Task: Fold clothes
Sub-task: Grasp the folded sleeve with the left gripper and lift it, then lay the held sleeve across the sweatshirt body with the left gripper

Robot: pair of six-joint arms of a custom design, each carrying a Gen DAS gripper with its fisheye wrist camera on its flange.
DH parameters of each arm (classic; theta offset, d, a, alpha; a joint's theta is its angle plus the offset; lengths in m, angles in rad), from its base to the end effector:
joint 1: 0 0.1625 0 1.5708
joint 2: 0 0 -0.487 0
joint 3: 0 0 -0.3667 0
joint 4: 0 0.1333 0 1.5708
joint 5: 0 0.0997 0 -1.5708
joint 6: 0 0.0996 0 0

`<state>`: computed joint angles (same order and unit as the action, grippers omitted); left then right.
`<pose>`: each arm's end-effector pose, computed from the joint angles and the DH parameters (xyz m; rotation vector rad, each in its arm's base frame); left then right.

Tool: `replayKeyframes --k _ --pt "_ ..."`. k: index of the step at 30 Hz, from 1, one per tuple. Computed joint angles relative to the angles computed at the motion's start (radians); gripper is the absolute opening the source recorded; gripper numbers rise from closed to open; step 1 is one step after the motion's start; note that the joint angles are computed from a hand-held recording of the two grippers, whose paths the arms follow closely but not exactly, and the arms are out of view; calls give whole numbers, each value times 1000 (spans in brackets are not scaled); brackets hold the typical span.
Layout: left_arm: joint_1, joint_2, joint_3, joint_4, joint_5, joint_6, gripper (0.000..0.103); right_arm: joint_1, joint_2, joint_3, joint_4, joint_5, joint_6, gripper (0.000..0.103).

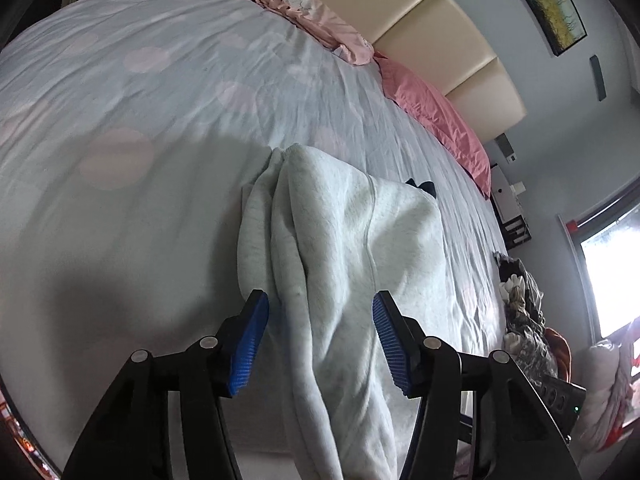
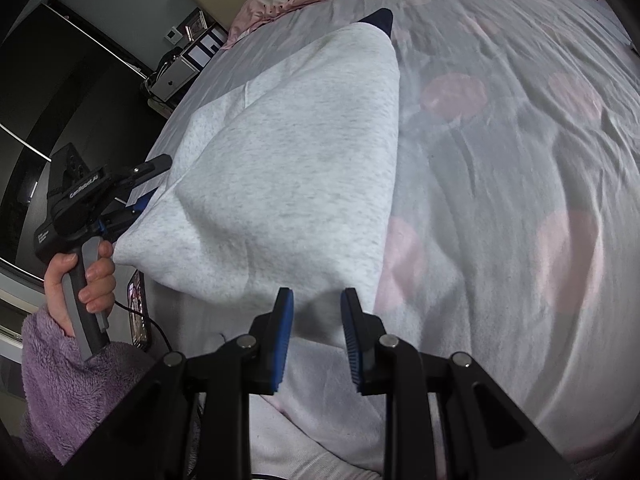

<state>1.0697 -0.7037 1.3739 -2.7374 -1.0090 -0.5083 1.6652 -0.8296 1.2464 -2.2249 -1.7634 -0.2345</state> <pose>-0.2144 -0.7793 0.2232 -0.2087 2.7191 -0.9828 0.1876 -0.7697 0.3017 0.4442 -2.8819 0.3270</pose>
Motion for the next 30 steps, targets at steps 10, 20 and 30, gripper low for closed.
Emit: replayKeyframes --k 10,20,30 --pt "-82 55 -20 13 250 224 18 -3 13 -7 -2 -18 11 24" --pt "-9 60 -90 83 82 112 28 -10 11 -2 -4 0 15 24" --pt "-60 87 -137 47 151 241 12 -16 5 -1 -35 -6 35 24"
